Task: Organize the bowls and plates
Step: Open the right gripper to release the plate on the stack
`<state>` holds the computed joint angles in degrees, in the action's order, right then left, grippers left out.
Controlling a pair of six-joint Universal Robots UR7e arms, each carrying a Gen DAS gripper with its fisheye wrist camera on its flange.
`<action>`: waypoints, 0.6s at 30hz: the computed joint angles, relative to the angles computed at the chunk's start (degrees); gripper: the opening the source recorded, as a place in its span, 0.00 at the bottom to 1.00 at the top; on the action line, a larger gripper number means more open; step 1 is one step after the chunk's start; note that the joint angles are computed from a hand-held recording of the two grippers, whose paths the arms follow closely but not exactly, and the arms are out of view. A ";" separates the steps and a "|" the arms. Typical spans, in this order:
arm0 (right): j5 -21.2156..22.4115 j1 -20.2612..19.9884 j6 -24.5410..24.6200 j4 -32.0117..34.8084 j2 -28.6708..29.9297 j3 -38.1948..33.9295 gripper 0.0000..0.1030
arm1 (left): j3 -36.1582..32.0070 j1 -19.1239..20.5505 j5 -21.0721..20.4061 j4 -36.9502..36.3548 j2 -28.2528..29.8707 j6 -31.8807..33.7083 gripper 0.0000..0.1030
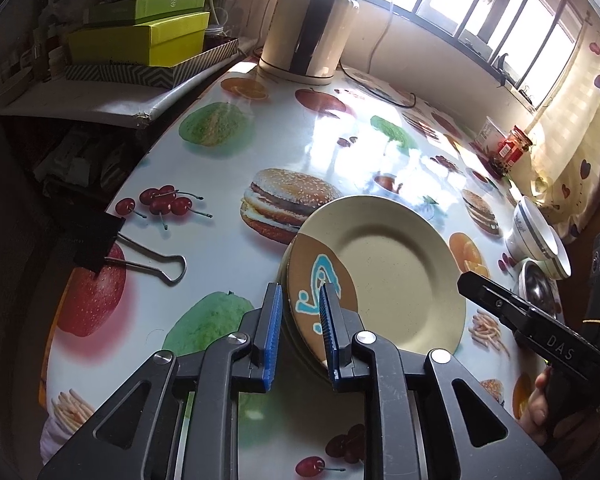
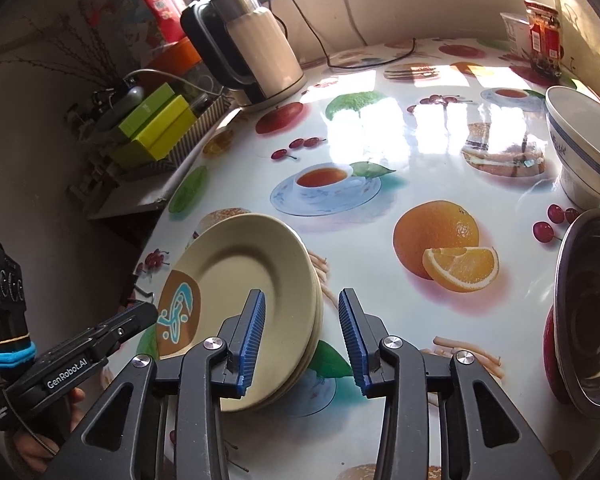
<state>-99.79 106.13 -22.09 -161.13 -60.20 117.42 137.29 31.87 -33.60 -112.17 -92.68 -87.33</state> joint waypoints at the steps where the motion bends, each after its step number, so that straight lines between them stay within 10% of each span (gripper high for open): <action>1: -0.13 0.05 -0.29 -0.62 -0.14 0.33 0.40 | 0.09 -0.34 0.05 0.56 -0.05 -0.48 0.20; 18: -2.10 0.48 -4.96 -8.13 -2.38 5.15 0.45 | -2.70 -4.27 1.97 16.39 2.94 -12.10 0.20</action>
<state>-101.89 106.60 -27.04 -169.26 -62.58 122.56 134.59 27.60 -31.62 -95.78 -89.73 -99.42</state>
